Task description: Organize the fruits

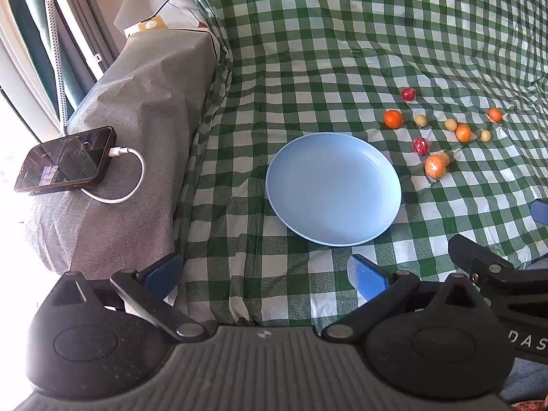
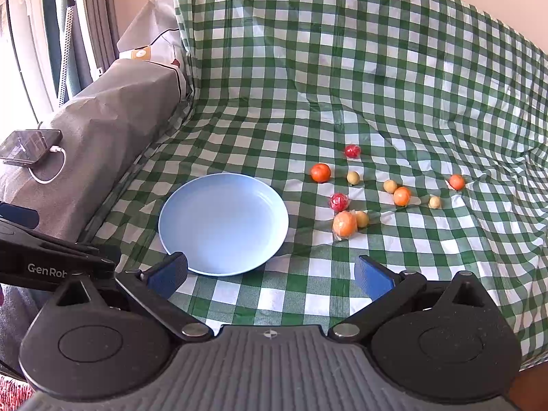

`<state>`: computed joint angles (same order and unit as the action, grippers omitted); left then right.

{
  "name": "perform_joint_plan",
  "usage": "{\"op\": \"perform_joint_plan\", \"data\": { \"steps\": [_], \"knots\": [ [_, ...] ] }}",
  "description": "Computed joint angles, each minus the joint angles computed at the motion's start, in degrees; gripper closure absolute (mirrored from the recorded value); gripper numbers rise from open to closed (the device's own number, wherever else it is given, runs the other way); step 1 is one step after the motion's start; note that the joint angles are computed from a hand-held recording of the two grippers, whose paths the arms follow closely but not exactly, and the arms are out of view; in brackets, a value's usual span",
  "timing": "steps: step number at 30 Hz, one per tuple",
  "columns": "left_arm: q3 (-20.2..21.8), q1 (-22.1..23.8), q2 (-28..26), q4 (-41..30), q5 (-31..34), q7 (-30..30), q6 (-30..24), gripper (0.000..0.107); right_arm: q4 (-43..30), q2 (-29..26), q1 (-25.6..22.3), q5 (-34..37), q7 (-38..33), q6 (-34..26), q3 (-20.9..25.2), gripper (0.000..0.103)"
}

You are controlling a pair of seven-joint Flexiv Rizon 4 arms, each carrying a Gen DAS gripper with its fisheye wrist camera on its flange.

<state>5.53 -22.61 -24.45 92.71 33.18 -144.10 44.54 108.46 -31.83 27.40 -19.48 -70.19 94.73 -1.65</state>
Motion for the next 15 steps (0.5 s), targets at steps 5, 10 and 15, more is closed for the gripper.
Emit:
{"op": "perform_joint_plan", "data": {
  "steps": [5, 10, 15],
  "knots": [
    [-0.02, -0.04, -0.02, -0.11, 0.2, 0.26, -0.5, 0.004, 0.1, 0.11, 0.05, 0.03, -0.05, -0.08, 0.1, 0.0],
    [-0.01, -0.02, 0.05, 0.0, 0.45, 0.24, -0.53, 0.004, 0.02, 0.13, -0.8, 0.02, -0.56, -0.33, 1.15, 0.0],
    [0.01, 0.12, 0.21, 0.21, 0.51, 0.11, -0.35, 0.004, -0.03, 0.15, -1.07, 0.06, -0.8, -0.39, 1.5, 0.0]
  ]
}}
